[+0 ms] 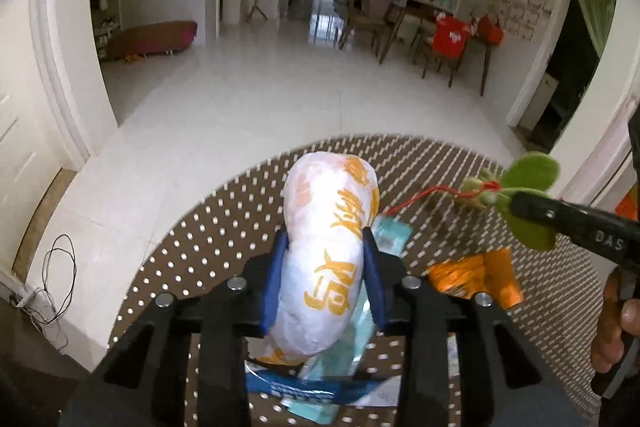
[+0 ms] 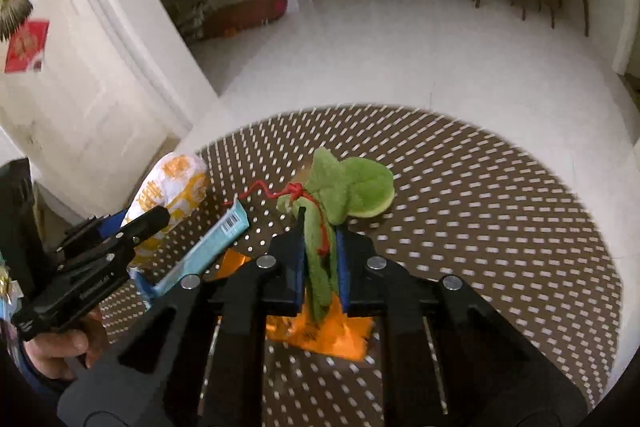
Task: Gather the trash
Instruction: 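Grasp the yellow-white bag with the left gripper while the right gripper grasps the green plush toy, then carry the bag and plush toy over the bucket and open both grippers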
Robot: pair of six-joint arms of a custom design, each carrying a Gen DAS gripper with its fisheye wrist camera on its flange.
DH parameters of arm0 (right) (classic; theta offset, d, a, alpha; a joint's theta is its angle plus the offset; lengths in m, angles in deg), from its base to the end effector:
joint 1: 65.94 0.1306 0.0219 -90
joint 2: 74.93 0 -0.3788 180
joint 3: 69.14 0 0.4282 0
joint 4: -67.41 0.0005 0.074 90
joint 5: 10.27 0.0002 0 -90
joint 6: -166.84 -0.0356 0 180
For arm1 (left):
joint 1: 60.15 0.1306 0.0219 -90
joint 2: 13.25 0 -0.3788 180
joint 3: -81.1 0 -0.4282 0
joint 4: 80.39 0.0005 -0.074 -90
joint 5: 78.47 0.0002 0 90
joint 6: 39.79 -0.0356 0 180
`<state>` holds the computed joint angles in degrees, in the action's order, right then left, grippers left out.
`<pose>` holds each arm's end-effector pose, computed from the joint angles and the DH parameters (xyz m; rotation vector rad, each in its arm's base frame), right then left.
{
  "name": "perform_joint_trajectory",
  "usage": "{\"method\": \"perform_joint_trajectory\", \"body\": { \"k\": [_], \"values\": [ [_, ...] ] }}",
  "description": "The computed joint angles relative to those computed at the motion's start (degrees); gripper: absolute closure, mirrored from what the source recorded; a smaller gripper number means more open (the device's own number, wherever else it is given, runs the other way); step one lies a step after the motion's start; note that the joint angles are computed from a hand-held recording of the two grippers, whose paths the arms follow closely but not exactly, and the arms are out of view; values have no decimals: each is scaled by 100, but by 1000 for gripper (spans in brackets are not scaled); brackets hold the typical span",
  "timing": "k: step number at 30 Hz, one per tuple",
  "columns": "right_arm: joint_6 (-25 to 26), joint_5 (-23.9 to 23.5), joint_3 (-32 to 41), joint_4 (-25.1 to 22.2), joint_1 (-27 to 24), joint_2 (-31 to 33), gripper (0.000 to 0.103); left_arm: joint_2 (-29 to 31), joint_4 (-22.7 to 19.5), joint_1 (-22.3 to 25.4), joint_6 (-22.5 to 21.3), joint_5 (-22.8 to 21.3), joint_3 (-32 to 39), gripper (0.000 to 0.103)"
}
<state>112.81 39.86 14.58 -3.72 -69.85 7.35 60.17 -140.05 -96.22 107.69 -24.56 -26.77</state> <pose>0.4346 -0.0073 0.4216 -0.8442 2.3517 0.6978 0.3286 -0.2140 0.3941 -0.6310 2.2706 0.0806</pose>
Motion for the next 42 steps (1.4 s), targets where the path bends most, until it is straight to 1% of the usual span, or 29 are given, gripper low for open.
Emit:
{"method": "perform_joint_trajectory", "body": {
  "k": [2,5,10,12,15,18,23,26,28,29,30,36,37,39,42],
  "values": [
    [104,-205,92,-129,-248,-65,91,28,-94,-218,106,-334,216,68],
    [340,-526,235,-383,-691,-171,91,147,-206,-522,162,-691,565,68],
    [969,-1159,598,-1056,-1592,-186,91,495,-303,-1096,305,-1136,1173,68],
    [1220,-1354,779,-1313,-1928,-111,91,643,-293,-1297,345,-1250,1376,68],
    [1613,-1612,1060,-1726,-2436,53,91,1047,-256,-1621,335,-1437,1835,68],
    [1962,-1861,1388,-2121,-2913,265,91,1379,-138,-1838,302,-1514,2193,68],
    [2278,-2091,1794,-2458,-3536,587,91,2029,60,-2125,47,-1565,2931,68],
    [2312,-2130,2016,-2492,-3893,824,91,2445,154,-2247,-122,-1484,3392,68],
    [2226,-2109,2153,-2415,-4091,1009,91,2730,248,-2299,-310,-1371,3690,68],
    [2133,-2066,2214,-2327,-4187,1112,91,2773,314,-2309,-391,-1301,3712,68],
    [1981,-2019,2230,-2193,-4207,1165,91,2901,346,-2318,-461,-1218,3845,68],
    [1442,-1772,2452,-1728,-4536,1595,91,3681,506,-2328,-894,-679,4635,68],
    [1381,-1740,2472,-1666,-4567,1642,90,3715,532,-2334,-929,-605,4652,68],
    [1186,-1633,2542,-1486,-4627,1796,90,4035,488,-2315,-1023,-400,5018,68],
    [898,-1436,2623,-1242,-4700,2046,90,4367,459,-2249,-1111,-92,5352,68]
  ]
}}
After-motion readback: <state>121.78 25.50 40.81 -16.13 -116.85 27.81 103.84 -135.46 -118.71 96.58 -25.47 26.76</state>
